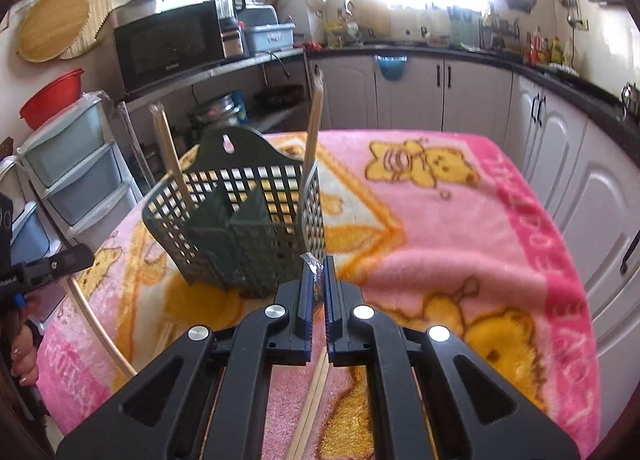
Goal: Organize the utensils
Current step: 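Raise the left tool's chopstick above the caddy while the right tool raises its chopstick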
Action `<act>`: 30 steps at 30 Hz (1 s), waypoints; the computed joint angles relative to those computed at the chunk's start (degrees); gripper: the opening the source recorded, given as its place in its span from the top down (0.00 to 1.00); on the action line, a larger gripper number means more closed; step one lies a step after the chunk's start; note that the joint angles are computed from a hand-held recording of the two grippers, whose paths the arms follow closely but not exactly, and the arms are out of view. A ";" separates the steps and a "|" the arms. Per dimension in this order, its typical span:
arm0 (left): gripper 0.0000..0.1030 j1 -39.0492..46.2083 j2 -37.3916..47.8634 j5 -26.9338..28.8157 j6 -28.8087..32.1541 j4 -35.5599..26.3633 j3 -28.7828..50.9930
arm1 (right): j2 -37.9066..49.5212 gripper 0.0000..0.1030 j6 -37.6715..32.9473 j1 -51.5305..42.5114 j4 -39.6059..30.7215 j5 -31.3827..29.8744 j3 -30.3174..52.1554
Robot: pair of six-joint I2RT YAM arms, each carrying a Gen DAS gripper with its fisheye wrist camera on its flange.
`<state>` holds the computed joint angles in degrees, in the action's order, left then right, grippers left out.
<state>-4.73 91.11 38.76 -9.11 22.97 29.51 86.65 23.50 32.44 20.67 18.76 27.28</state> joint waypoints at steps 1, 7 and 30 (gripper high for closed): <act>1.00 -0.51 -0.57 -0.36 0.24 -0.41 0.31 | -0.84 0.95 -0.04 0.29 -0.42 0.47 -0.09; 1.00 -4.39 -4.18 -2.86 1.29 -3.44 2.88 | -7.15 0.95 -1.68 1.15 -4.12 2.46 -0.63; 1.00 -10.80 -10.40 -7.18 3.16 -12.58 17.85 | -18.75 0.96 -9.22 4.11 -15.53 12.14 5.82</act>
<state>-15.54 80.71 31.58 -5.95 10.39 47.36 67.90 14.28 36.54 5.14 30.90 33.10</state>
